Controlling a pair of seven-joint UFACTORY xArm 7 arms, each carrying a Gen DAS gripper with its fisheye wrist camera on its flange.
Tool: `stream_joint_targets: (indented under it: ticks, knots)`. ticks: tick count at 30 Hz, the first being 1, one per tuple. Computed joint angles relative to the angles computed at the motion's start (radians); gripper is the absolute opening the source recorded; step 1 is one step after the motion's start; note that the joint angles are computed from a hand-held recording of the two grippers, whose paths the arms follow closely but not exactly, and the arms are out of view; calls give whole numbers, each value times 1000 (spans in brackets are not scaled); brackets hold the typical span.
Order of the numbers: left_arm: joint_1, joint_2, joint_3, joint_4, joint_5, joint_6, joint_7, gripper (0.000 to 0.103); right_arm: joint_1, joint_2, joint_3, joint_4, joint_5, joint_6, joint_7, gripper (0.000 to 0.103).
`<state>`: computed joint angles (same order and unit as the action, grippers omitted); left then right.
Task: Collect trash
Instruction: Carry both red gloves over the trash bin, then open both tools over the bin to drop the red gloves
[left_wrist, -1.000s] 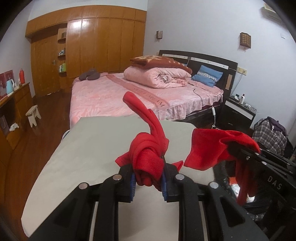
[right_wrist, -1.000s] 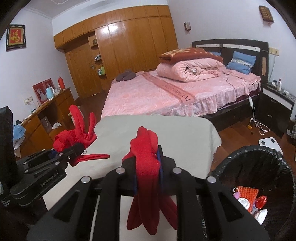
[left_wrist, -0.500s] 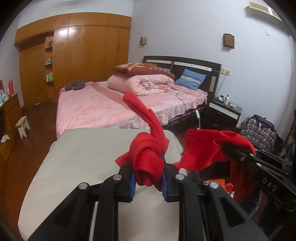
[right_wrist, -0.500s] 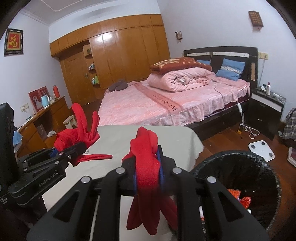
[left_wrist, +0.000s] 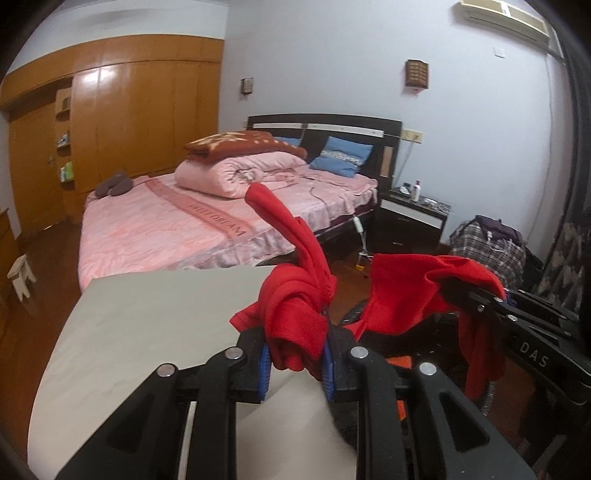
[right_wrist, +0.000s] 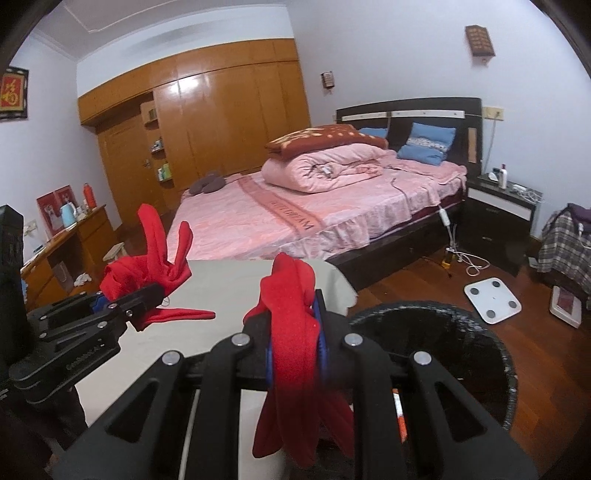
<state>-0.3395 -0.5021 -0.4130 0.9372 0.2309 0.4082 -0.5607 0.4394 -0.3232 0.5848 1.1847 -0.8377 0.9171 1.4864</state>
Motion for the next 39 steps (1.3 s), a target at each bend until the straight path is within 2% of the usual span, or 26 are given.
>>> stream_joint_targets:
  ticks: [4,14,21,31,34,37,39]
  knots:
    - [-3,53,-30,43,18,-11,-5,22,-4,-72,-17,-63,37,3,-1,16]
    - [-42,193,-76,132,113,-35,-56,22,-82,-241,-12,-206,162,-10,-51,16]
    - [-99,307,-61,195,194,-42,-99,22,-132,-344,-16,-308,255,-35,-106,17]
    - [-229,483,31,306,243,-39,-74,26,-183,-409,-36,-423,353,-95,-170,19]
    - [-266,525,61,336,245,-37,-60,31,-192,-416,-44,-453,377,-112,-179,19]
    - [-296,556,85,361,231,-32,-37,44,-198,-424,-55,-484,396,-117,-185,29]
    - [-311,570,99,369,221,-32,-23,52,-199,-432,-60,-502,408,-123,-187,42]
